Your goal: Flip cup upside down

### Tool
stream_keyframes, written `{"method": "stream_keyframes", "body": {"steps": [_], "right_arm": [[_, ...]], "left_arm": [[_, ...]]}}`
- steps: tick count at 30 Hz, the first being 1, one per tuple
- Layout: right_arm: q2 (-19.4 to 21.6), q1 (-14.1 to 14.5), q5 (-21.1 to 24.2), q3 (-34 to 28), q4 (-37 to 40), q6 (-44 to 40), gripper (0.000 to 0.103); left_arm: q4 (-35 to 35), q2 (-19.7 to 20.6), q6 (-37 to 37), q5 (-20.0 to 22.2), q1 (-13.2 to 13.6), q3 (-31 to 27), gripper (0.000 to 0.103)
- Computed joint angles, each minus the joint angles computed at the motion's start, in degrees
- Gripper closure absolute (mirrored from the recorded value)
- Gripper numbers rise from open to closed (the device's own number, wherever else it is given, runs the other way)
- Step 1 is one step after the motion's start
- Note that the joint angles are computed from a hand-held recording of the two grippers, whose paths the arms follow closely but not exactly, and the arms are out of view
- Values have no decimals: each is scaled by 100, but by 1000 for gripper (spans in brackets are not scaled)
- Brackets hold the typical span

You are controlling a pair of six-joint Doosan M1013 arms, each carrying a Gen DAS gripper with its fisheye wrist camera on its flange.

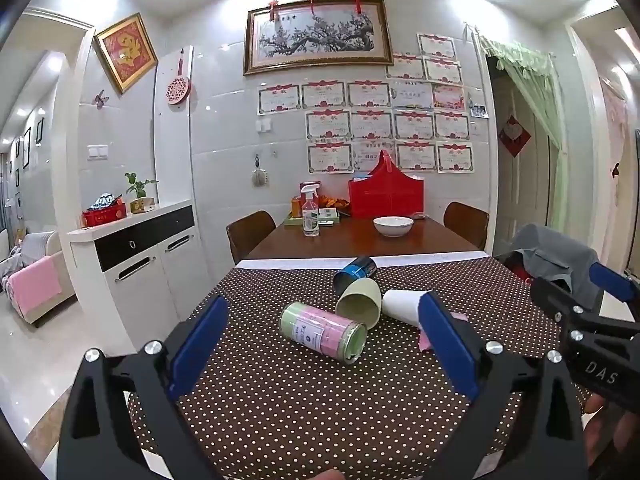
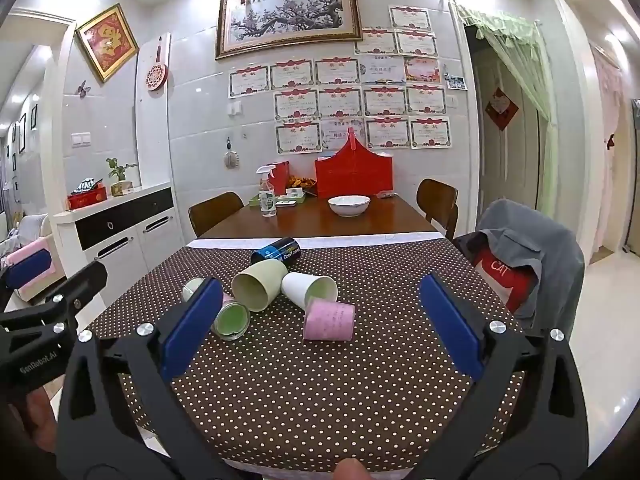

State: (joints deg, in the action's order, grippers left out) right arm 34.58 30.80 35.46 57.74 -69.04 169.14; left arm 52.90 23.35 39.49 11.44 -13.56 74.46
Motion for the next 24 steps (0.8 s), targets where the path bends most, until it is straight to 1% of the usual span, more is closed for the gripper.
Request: {"method": "stream_keyframes", "body": {"steps": [3, 10, 16, 19, 22, 24], "right_arm": [[10, -16, -1, -10, 76, -48, 6], [55, -28, -23, -100, 227, -183, 6], [109, -27, -38, -164, 361, -346, 6], [146, -38, -40, -219, 453, -429, 6], [152, -40, -38, -216, 442, -418, 6], [163, -46, -40, -225, 488, -454, 6]], "left_arm": [[-153, 33, 162, 27, -9, -48, 9], [-190, 46, 210, 55, 17, -68, 9], [93, 74, -41, 53, 22, -83, 9], [-53, 99, 99, 61, 27, -119, 9], [-2, 112, 81, 58, 30, -140, 9], [-98, 120, 171, 65, 31, -150, 9]]}}
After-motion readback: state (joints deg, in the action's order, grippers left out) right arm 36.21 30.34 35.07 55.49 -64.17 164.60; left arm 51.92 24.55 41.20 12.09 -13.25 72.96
